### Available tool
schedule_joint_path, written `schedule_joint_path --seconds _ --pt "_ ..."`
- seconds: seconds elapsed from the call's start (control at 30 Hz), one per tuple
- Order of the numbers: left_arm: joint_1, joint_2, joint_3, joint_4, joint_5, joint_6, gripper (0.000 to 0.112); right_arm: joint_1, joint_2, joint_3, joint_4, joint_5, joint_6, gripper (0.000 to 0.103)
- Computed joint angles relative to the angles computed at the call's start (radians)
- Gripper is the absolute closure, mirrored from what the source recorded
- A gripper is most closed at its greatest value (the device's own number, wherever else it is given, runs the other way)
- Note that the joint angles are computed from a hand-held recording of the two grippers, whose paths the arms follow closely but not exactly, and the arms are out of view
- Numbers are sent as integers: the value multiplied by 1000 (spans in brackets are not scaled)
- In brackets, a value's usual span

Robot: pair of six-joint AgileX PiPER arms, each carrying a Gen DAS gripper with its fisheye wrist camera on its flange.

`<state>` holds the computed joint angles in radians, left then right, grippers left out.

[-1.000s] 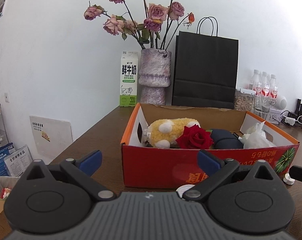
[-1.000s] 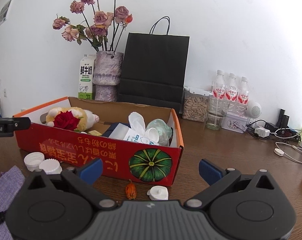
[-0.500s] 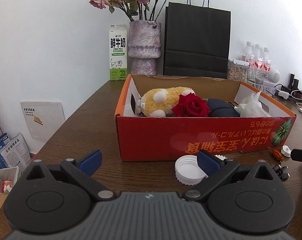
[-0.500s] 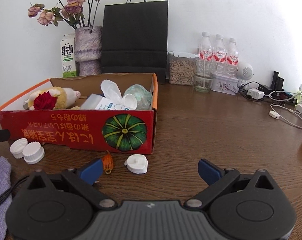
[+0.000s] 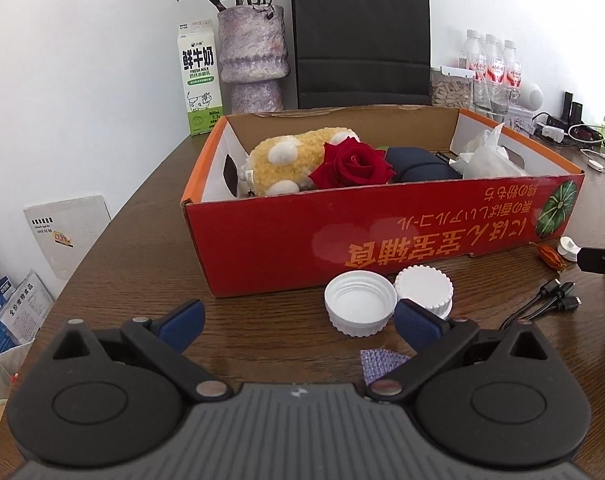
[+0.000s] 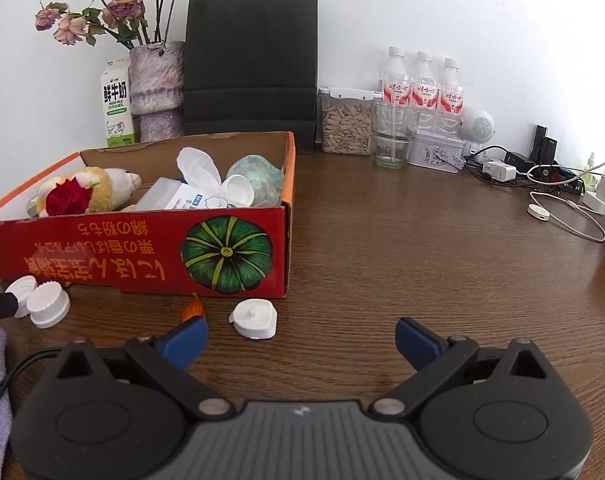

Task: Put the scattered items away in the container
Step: 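Grasp a white cap with the left tool while the right tool grasps another cap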

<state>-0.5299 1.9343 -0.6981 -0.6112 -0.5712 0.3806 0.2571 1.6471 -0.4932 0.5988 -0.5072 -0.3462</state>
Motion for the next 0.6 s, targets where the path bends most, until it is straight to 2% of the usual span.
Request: schedule_joint_path --seconds 0.13,0.2,0.33,0.6 --pt "9 11 -33 -43 57 51 9 -6 5 -18 21 34 -24 3" --pt "19 11 -34 -25 68 28 9 -10 11 -28 32 51 -33 4" --pt "35 17 -46 -11 88 -5 9 -28 27 -58 29 95 -35 9" --pt "29 39 -95 -63 110 19 11 -34 53 -94 -64 111 19 23"
